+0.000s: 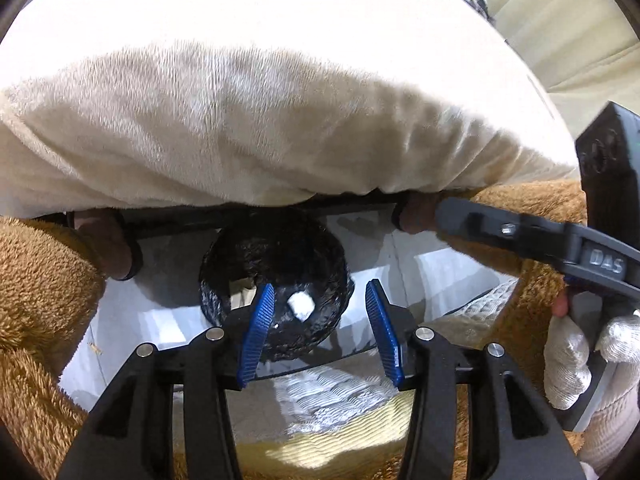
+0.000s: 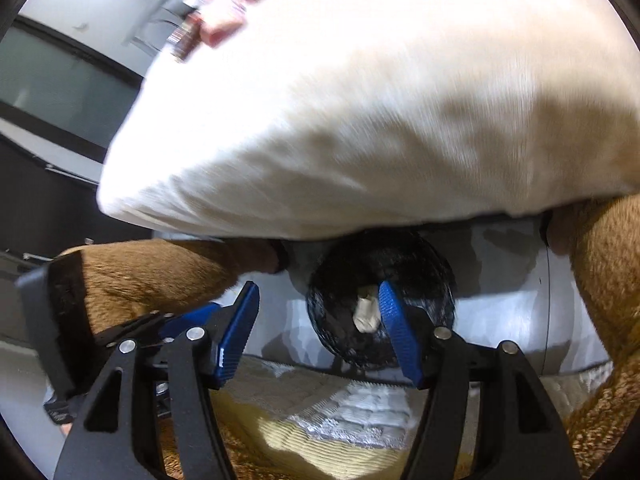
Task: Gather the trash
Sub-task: 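Open both tools over the bin to drop the cup and tissue bag, then grasp the brown XUE wrapper with the left tool while the right tool grasps the pink can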
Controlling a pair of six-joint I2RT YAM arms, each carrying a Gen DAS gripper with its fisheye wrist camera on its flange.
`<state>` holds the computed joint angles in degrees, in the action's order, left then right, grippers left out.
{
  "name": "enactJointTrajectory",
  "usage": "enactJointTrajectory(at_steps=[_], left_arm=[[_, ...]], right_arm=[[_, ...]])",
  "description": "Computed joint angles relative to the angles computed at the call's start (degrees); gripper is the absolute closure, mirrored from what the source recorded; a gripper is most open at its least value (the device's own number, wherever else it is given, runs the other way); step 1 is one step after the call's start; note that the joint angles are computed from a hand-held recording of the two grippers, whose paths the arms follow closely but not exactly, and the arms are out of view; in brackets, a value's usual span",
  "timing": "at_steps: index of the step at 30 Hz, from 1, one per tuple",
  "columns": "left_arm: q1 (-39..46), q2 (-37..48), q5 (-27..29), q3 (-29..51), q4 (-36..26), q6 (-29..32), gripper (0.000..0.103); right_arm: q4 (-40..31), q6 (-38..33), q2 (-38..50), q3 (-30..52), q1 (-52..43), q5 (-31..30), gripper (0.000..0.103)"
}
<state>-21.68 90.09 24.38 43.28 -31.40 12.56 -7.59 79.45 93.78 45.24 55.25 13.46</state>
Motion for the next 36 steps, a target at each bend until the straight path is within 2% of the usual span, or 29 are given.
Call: enactJointTrajectory(at_steps=[6, 10, 15, 24, 30, 35, 36], left_arm=[[1.6, -5.4, 1.9, 0.0, 1.3, 1.5, 0.056], [2.8, -8.0, 3.4, 2.6, 0.5, 2.2, 0.056], [2.3, -6.1, 2.1, 10.5, -1.4, 2.7, 0.056], [-0.3, 6.4, -5.2, 30.6, -5.9, 5.7, 0.056], [-2.1, 15.1, -8.9, 40.2, -6.9, 8.2, 0.056], [-1.5, 23.4, -10.4, 50.8, -10.2, 9.1, 0.056], [-1.4, 24.5, -10.7, 52.3, -10.4, 9.5, 0.051]], right_arm=[[-3.0, -6.9, -7.4, 0.5, 2.2, 10.9, 0.040], [-3.7, -13.1, -10.2, 1.7, 0.6, 13.6, 0.040], [-6.8, -21.3, -10.3, 5.9, -4.9, 12.5, 0.040], [-9.7, -37.8, -7.5, 12.2, -19.4, 5.8, 0.040], [-10.1, -46.0, -0.7, 18.0, -27.2, 1.7, 0.040], [-10.6, -51.0, 6.0, 23.6, -31.1, -1.4, 0.040], [-10.6, -51.9, 7.3, 24.8, -31.7, -2.0, 0.040]])
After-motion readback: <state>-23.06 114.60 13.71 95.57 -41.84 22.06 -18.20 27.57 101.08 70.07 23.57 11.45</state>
